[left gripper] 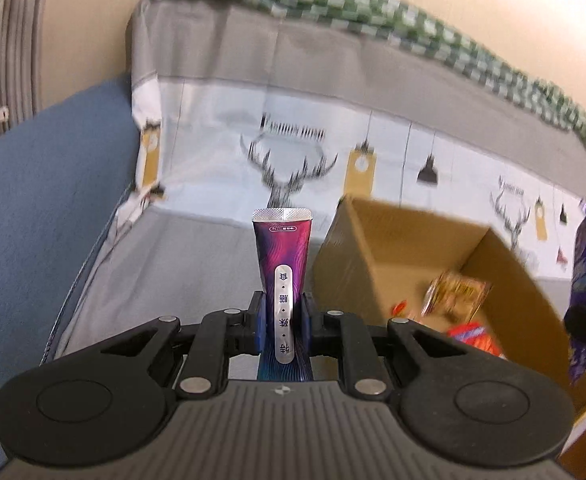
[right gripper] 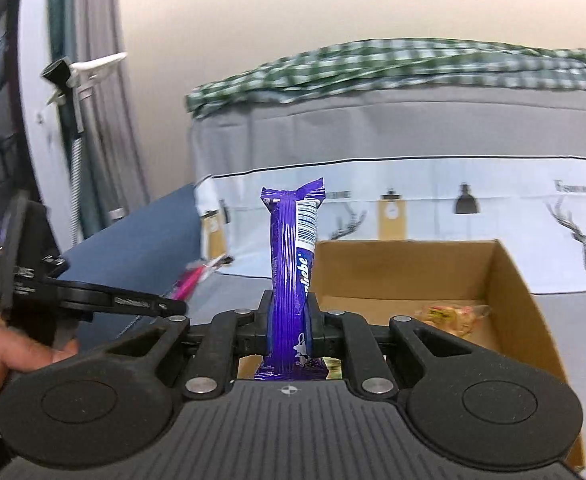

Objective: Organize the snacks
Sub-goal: 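Carry the tube snack and chocolate bar over the box with both tools, then open both tools to drop the tube snack and chocolate bar into the box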

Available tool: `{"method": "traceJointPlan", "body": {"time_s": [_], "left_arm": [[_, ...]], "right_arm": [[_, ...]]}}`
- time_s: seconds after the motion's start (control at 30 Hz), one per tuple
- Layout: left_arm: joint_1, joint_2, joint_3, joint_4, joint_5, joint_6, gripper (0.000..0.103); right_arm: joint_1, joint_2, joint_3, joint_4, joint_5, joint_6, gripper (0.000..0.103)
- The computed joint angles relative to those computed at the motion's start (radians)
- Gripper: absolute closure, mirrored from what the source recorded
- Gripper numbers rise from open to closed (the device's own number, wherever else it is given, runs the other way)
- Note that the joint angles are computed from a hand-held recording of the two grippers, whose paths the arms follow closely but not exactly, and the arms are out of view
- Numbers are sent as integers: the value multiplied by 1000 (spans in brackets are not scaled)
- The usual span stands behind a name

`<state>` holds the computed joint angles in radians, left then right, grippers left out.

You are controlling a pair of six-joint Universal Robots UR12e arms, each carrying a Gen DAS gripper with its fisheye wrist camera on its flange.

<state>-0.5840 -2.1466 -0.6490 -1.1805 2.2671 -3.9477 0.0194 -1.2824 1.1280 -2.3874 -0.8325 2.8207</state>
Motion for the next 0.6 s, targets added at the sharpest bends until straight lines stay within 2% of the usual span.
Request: {"method": "traceJointPlan", "body": {"time_s": [0.13,0.23,0.33,0.4,0.43,0.47,0.53,0.6], "left_arm": [[-25,-40,31,172,61,101,84],[-41,-82,73,305,56,196,84],[-53,-130,129,439,-3,310,84],[-55,-158,168,473,-80,357,79],[-54,-169,186,468,-120,367,69],[-56,-184,210,456,-130,374,54],[-62,-209,252,444,-117,397,44],[-63,-220,273,429,-119,402,41]], "right_arm": [[-15,-13,42,-95,-49,51,89],[-26,-16,58,-153,-93,100,89],[-31,-14,61,-169,-131,141,88],[-30,-9,56,-144,-156,146,84],[-25,-7,51,-131,-181,147,76],[-22,-4,46,-118,-198,145,50],[-14,-4,52,-155,-249,165,29],[-14,-1,51,-175,-260,171,28]]}}
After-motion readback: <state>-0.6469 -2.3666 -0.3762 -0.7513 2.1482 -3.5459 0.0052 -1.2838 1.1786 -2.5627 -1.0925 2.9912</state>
